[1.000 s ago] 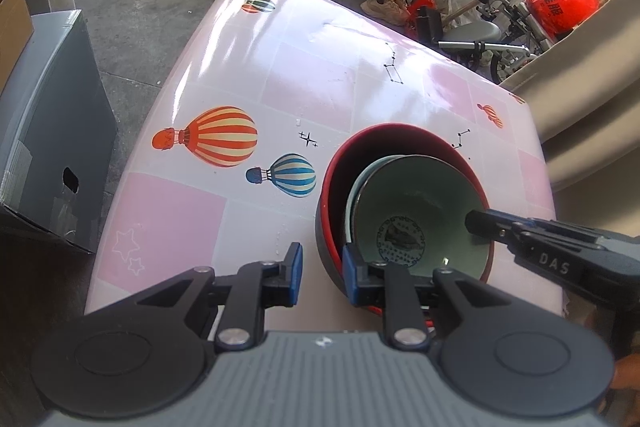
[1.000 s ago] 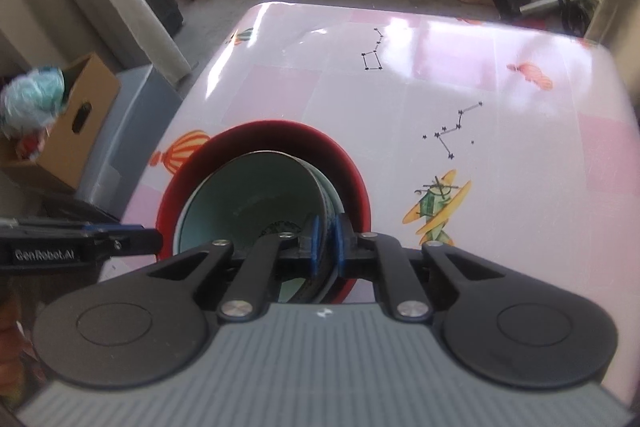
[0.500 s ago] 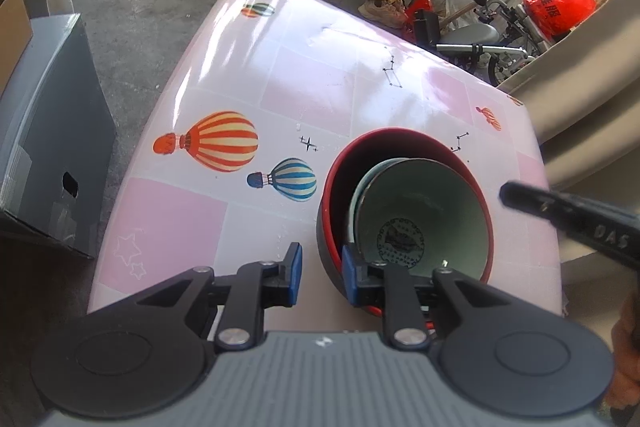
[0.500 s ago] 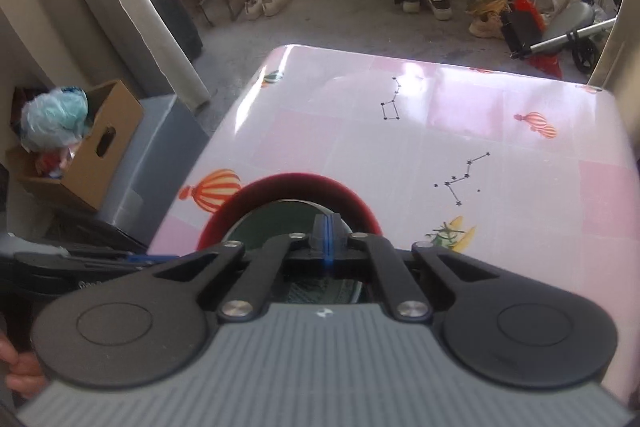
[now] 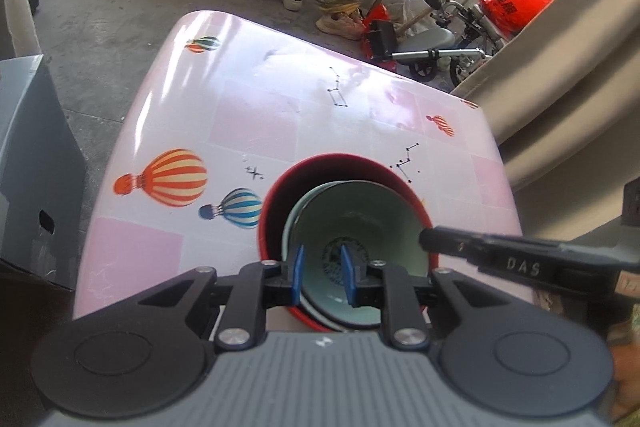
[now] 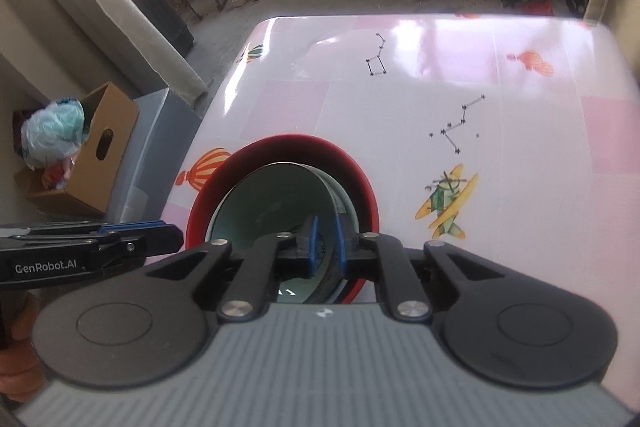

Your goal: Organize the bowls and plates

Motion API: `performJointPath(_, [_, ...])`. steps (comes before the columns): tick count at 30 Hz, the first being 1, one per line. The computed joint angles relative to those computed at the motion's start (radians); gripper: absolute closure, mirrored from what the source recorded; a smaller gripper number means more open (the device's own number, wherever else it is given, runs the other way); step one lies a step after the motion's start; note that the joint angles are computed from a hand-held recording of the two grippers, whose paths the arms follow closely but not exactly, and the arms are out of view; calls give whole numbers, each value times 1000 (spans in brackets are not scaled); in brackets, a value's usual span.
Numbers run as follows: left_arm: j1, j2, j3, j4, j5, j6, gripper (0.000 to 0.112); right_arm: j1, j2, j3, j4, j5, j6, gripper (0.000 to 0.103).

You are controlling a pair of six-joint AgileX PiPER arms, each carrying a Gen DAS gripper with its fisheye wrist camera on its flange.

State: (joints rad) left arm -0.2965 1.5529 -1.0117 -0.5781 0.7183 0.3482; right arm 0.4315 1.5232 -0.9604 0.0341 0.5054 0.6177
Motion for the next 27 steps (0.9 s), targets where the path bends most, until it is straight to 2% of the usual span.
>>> performJointPath(7, [-61, 92, -72, 50, -15, -66, 96, -51, 4, 64, 188, -59, -157, 93])
performJointPath(12, [-87, 114, -85, 110, -45, -118, 97, -84, 3, 95, 324, -89, -295, 92])
performJointPath(19, [-124, 105, -82, 235, -126, -186, 98, -113, -5, 111, 422, -90, -394, 91])
performJointPath(27, [-126, 155, -93, 241, -144, -183, 99, -125, 4, 115, 470, -94, -434, 90])
